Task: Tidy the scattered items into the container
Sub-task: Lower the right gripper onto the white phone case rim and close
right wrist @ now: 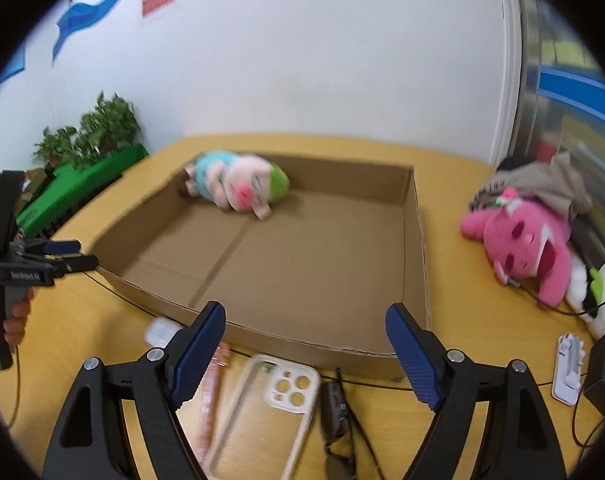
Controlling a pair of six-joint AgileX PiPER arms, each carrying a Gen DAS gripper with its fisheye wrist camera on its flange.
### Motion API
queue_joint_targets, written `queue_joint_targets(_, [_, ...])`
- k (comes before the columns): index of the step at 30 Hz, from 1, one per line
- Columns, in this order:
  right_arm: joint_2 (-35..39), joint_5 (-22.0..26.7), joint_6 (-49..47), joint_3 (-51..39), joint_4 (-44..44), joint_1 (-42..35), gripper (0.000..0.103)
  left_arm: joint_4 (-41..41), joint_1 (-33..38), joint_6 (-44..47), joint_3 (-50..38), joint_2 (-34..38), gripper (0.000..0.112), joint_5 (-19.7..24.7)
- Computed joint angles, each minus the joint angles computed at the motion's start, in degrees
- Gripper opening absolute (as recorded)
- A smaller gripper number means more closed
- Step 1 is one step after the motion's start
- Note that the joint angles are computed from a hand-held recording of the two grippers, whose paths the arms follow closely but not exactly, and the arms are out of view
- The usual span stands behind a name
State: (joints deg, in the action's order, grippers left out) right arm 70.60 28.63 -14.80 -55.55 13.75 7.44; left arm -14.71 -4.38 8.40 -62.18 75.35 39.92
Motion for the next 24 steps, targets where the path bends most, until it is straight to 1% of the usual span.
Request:
queue_joint_targets(2, [-3.1,-0.1,0.9,2.0,0.5,1.5,0.084,1.7,-1.7,-2.1,1.7,-2.6,0.101,-0.7])
queue_joint_targets(4, [-4.9,-0.5,3.2,4.0,0.0,3.4,0.084,5.0,-4.2,-5.5,3.4,-4.9,0.101,-1.6])
queue_joint_targets(6, [-6.3,-1.6,8.0,6.5,-3.6,6.2,0.084,7.6,-6.1,-9.0,4.5,-6.3,0.102,-2.0])
queue_joint_targets(8, [-6.8,-2.4,11.1,8.7,-5.3,7.9,0.084,7.3,-7.1,-9.9,5.6,-7.2,0.102,-2.1])
queue_joint_targets(11, [-6.9,-2.4,10.2,11.4,-2.6,8.0,0.083,7.6,-8.8,-11.4,7.5,-8.1,0.102,-2.7])
queue_joint_targets(15, [-7.3,-1.9,6.6,14.7,1.2,6.4,0.083,7.0,-11.0,-13.2,9.5,-8.5,0.102,-3.1])
queue_joint_targets(20, [-8.2,-0.3,-1.9,18.8,8.5,2.8,0.083,5.1,-14.7,-13.3,10.9,-7.9,0.102,-4.0])
queue_joint_targets(24, [-5.7,0.2,-1.9,20.5,7.9,2.3,0.083,4.6,-17.9,-14.4,10.3,-5.7,0.102,-4.6])
